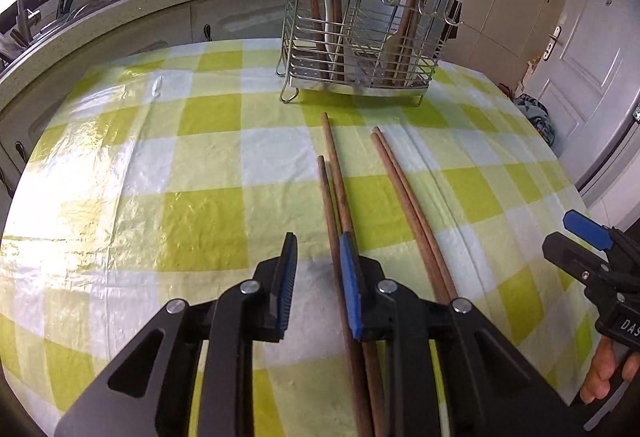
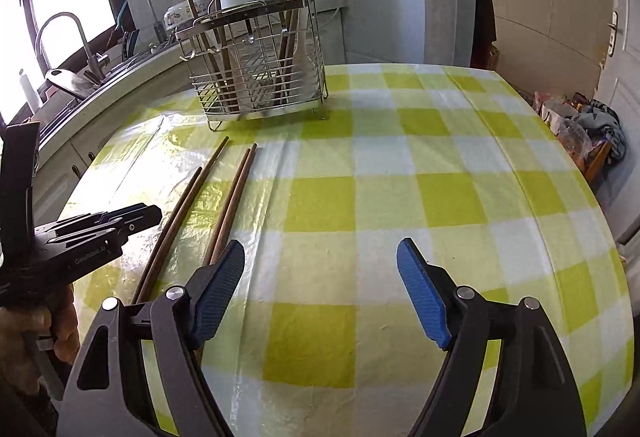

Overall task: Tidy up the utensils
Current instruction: 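Grasp a wooden chopstick on the table with the left tool while the right tool grasps another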

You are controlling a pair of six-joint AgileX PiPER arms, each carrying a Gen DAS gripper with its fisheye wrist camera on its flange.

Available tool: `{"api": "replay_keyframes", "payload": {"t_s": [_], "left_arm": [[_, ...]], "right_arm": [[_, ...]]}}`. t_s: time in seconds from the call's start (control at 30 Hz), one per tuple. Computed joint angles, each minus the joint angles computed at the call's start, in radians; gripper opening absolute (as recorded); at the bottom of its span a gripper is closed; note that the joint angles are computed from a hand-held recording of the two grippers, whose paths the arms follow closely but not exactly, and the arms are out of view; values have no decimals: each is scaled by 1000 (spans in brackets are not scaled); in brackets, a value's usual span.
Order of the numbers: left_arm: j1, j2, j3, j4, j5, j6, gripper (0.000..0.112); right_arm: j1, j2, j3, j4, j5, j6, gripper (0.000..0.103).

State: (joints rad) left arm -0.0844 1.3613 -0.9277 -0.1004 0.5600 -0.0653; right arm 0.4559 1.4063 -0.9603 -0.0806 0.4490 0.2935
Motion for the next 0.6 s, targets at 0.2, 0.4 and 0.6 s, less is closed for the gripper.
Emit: {"api": "replay_keyframes", "payload": {"t_s": [0.2, 0.4, 0.6], "left_arm": [[-23, 41, -20, 37, -1, -39, 20], [-43, 58, -34, 105, 1, -86, 20], [-77, 69, -44, 233, 15, -169, 8]], "right_arm": [[-15, 11, -6, 20, 3, -26, 76], [-7, 30, -18, 12, 7, -24, 78], [38, 75, -57, -44, 16, 32, 78]]}}
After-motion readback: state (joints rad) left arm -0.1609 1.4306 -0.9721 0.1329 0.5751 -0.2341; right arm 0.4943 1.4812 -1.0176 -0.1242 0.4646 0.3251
